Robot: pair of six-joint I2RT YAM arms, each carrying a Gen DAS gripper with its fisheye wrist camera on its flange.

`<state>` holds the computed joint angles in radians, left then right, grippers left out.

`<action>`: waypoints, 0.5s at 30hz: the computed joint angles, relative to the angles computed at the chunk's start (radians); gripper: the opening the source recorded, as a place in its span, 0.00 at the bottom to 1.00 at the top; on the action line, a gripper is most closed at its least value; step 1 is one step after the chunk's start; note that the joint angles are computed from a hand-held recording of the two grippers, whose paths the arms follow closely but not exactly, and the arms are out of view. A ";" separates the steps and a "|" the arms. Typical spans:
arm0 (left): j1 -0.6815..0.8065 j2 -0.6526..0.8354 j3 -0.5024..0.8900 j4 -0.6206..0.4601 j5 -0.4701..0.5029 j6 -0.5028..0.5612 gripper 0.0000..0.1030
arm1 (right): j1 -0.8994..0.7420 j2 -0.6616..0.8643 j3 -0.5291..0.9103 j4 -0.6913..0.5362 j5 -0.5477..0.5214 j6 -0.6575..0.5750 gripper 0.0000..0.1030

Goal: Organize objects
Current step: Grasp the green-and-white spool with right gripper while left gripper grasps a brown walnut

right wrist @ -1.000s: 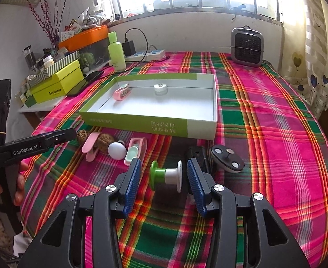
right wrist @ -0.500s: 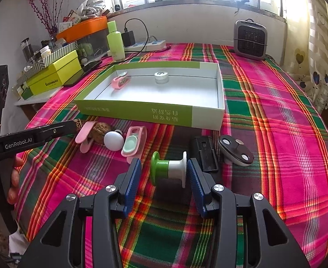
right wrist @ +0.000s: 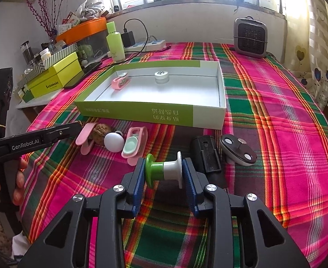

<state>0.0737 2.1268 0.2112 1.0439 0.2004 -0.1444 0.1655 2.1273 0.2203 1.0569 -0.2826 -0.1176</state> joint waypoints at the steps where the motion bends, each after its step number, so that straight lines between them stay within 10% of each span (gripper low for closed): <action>1: -0.001 0.000 0.000 0.000 0.000 0.000 0.45 | -0.001 0.000 -0.001 0.001 -0.006 -0.001 0.33; 15: 0.033 0.006 0.021 -0.010 0.014 -0.019 0.45 | 0.026 0.004 0.006 -0.006 -0.011 0.009 0.33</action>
<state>0.1065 2.1332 0.2323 1.0335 0.2148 -0.1636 0.1919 2.1313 0.2267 1.0511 -0.2932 -0.1083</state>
